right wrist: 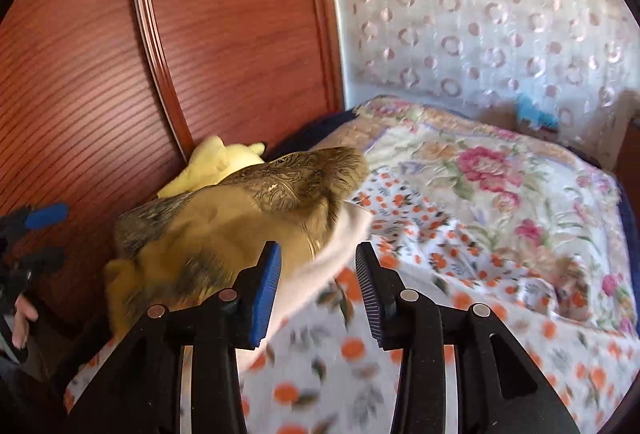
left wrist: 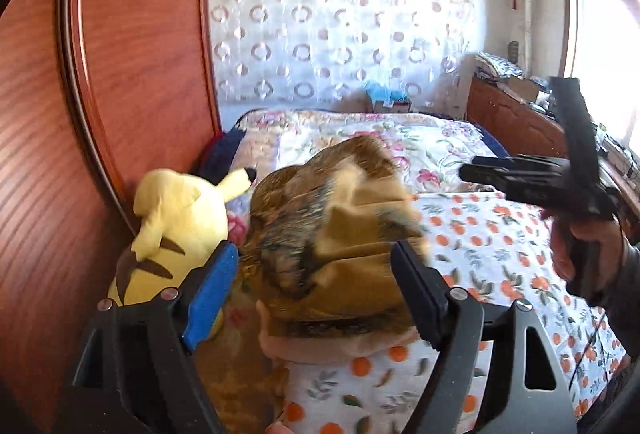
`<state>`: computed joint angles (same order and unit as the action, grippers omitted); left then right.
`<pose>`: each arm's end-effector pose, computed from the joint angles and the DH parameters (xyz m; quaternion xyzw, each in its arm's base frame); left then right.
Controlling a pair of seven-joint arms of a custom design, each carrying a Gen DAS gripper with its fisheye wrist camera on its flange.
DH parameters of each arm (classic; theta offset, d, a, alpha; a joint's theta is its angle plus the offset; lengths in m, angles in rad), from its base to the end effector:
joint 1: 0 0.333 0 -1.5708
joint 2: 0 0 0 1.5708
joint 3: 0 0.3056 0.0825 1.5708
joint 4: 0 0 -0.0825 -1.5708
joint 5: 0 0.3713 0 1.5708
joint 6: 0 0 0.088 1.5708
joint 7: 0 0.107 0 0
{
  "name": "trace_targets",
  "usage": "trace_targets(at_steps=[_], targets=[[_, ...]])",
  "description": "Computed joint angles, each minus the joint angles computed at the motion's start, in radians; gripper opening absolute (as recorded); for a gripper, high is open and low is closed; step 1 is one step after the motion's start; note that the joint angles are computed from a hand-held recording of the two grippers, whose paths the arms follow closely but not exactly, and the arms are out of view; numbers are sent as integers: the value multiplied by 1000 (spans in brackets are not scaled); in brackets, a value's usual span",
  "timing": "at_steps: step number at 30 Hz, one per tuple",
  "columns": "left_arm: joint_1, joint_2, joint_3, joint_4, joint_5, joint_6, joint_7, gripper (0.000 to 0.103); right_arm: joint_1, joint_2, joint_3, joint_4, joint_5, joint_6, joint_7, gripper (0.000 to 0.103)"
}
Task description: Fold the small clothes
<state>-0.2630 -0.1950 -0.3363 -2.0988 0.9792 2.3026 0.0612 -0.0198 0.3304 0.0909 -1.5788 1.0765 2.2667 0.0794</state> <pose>0.4394 -0.2919 0.5447 -0.7282 0.5072 -0.2701 0.3735 0.6763 0.0628 0.4946 -0.8365 0.2609 -0.1157 0.4678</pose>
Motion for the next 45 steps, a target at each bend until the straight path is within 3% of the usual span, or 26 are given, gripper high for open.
trace_targets(at_steps=[8, 16, 21, 28, 35, 45], targets=[[-87, 118, -53, 171, 78, -105, -29, 80, -81, -251, -116, -276, 150, -100, -188, 43], [-220, 268, -33, 363, 132, -211, -22, 80, -100, -373, -223, -416, 191, -144, -239, 56], [-308, 343, -5, 463, 164, -268, -38, 80, -103, -453, -257, -510, 220, -93, -258, 63], [-439, 435, 30, 582, 246, -392, -75, 80, -90, -617, -307, -688, 278, -4, -291, 64], [-507, 485, 58, 654, 259, -388, -67, 80, -74, -756, -346, -830, 298, 68, -294, 64], [-558, 531, 89, 716, 256, -399, -68, 80, -30, -856, -364, -923, 286, 128, -262, 64]])
